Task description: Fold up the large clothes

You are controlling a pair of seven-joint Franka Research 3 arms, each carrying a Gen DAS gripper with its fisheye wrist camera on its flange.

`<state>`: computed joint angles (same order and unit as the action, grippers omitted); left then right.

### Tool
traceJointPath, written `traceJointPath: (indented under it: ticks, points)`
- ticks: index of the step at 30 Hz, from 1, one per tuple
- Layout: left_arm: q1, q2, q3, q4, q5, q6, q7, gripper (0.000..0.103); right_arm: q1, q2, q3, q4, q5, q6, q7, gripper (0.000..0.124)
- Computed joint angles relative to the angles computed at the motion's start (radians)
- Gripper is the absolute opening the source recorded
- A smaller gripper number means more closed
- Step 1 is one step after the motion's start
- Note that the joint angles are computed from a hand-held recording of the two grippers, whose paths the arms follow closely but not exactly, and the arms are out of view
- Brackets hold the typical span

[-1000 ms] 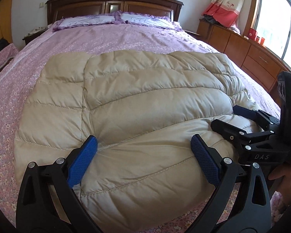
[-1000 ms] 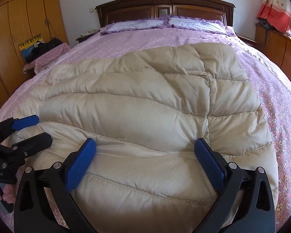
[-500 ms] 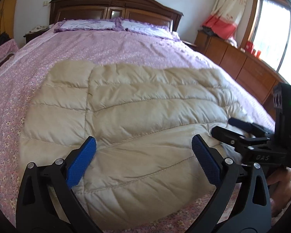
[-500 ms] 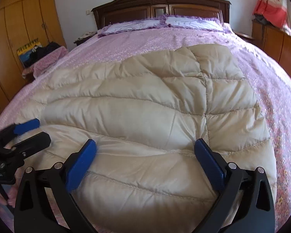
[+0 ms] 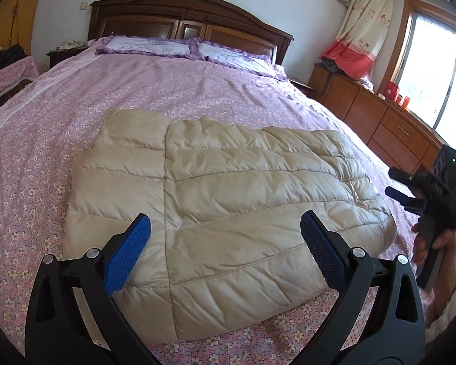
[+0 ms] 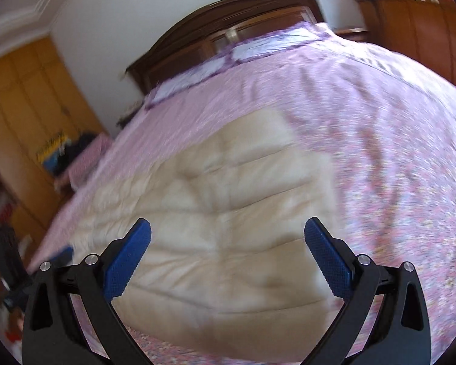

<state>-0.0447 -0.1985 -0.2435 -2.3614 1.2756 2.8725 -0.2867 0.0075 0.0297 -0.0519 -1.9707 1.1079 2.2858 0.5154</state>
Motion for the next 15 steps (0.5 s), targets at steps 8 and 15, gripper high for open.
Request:
traceJointPath:
  ticks: [8,15]
  points:
    - [-0.023,0.04,0.016,0.023,-0.093,0.101,0.066,0.098,-0.167,0.225,-0.029,0.229,0.094,-0.291,0.195,0.098]
    - [-0.058,0.173,0.005,0.174,-0.145,0.068,0.11,0.098,-0.253,0.325,0.03,0.348,0.052,-0.521,0.237,0.098]
